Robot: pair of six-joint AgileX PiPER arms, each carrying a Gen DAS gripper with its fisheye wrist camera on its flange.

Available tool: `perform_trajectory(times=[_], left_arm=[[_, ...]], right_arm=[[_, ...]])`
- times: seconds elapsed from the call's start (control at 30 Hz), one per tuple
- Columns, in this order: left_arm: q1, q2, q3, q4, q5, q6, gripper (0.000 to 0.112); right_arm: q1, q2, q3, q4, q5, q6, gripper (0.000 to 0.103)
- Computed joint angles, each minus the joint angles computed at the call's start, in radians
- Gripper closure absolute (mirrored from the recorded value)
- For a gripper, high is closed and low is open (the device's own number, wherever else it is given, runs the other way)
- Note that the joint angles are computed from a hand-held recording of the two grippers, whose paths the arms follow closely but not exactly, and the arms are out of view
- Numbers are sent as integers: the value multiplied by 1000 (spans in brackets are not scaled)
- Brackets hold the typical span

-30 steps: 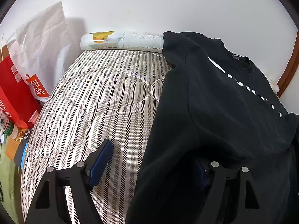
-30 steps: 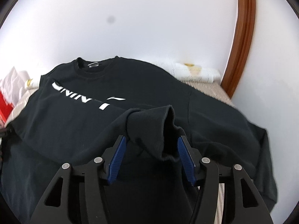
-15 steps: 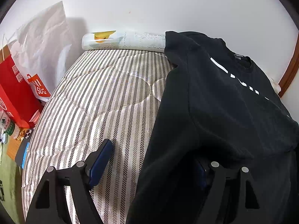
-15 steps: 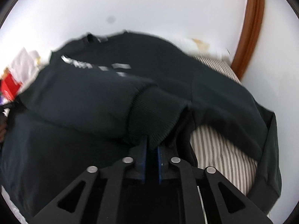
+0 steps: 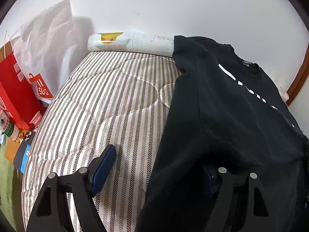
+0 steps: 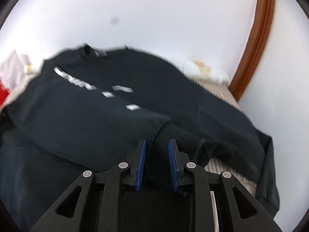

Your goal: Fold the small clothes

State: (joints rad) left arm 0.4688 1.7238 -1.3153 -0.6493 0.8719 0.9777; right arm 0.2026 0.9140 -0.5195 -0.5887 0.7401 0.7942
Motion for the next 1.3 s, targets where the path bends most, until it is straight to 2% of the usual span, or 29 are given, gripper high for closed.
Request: perform_trajectory(times=[0.07, 0.1, 0.17, 0.27, 0.37, 0.47, 0.6, 0.8, 0.87, 1.0, 1.17, 1.23, 1.27, 1.3], left_arm=[[-1, -3, 2, 0, -3, 1, 36], [-2, -5, 4, 0, -6, 3, 36], [-2, -18, 17, -12, -21, 23, 36], [-4, -35, 35, -31, -37, 55, 37], [0, -36, 35, -49, -26, 81, 37], [11, -37, 34, -78, -16, 108, 38], [28, -37, 30, -115, 5, 141, 42], [50, 5, -12, -138, 81, 136, 51], [62, 23, -32, -151, 116, 133, 53], [70, 22, -25, -177, 129, 156, 58], [68, -1, 6, -209, 116, 204, 69], [66, -3, 10, -213, 116, 213, 75], [66, -2, 9, -214, 115, 215, 83], [68, 1, 7, -217, 117, 220, 98]], right_arm=[[-60, 66, -9, 44, -13, -35, 81], [-89, 56, -9, 80, -23, -78, 82], [-71, 44, -41, 80, 23, -78, 81], [16, 16, -120, 37, 76, -30, 75], [81, 74, -226, 39, 47, 1, 61], [153, 206, -336, 42, -33, 40, 53], [238, 476, -537, 41, -142, 59, 50], [264, 855, -918, 282, -219, -183, 46], [252, 962, -1042, 392, -221, -285, 46], [235, 1116, -1252, 524, -186, -412, 45], [247, 1265, -1475, 516, -128, -434, 45], [258, 1340, -1599, 512, -69, -462, 48], [265, 1385, -1675, 506, -29, -476, 65], [268, 1416, -1737, 508, 11, -492, 95]])
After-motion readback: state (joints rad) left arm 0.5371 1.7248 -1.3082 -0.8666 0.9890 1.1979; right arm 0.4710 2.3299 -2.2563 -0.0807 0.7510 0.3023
